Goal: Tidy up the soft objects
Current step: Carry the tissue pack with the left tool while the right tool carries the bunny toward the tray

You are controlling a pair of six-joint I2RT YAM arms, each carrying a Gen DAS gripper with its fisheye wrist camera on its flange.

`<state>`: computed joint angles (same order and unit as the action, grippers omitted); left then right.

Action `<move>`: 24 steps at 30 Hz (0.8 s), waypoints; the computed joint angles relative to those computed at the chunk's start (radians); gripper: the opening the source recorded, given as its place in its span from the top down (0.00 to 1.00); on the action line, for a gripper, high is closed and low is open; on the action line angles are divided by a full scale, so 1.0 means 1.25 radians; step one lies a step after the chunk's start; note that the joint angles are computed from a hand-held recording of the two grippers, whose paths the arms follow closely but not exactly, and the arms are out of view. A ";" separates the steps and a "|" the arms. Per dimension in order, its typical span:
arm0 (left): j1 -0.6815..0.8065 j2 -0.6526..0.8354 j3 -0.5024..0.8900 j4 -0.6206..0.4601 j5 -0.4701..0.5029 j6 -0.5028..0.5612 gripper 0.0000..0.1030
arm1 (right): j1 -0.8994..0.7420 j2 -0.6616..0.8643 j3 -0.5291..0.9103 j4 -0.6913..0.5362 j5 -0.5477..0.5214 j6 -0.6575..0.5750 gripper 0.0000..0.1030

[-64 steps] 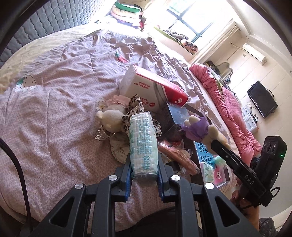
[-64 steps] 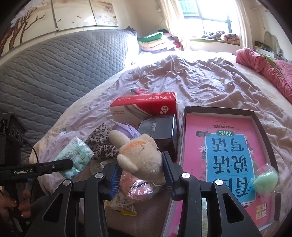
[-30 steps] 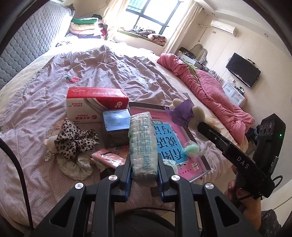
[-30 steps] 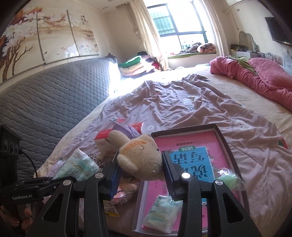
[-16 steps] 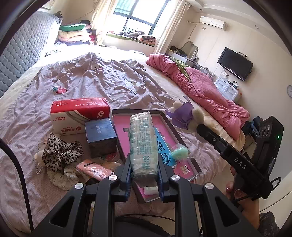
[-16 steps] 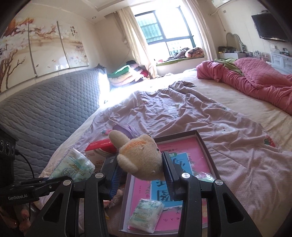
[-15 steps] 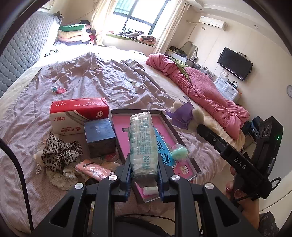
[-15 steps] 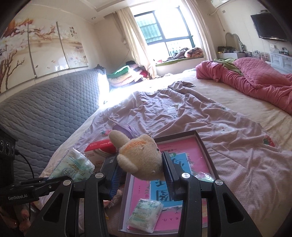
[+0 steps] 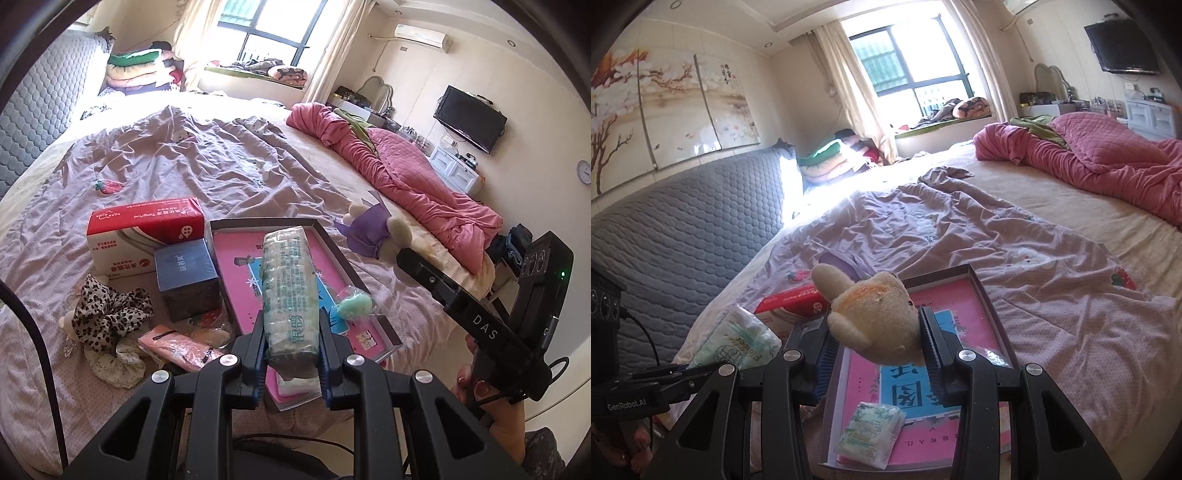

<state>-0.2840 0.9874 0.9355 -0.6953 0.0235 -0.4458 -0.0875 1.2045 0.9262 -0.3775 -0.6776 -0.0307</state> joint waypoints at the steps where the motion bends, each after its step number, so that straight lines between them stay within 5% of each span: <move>1: -0.003 0.003 0.001 0.001 -0.002 -0.001 0.78 | 0.000 0.000 -0.001 -0.001 -0.002 -0.002 0.58; 24: -0.049 0.111 0.003 0.029 -0.030 -0.009 0.78 | -0.011 0.037 -0.008 -0.021 0.028 -0.043 0.58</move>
<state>-0.3451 1.1267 0.9396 -0.6587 -0.0142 -0.4569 -0.1016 1.2504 0.9168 -0.4033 -0.6432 -0.0846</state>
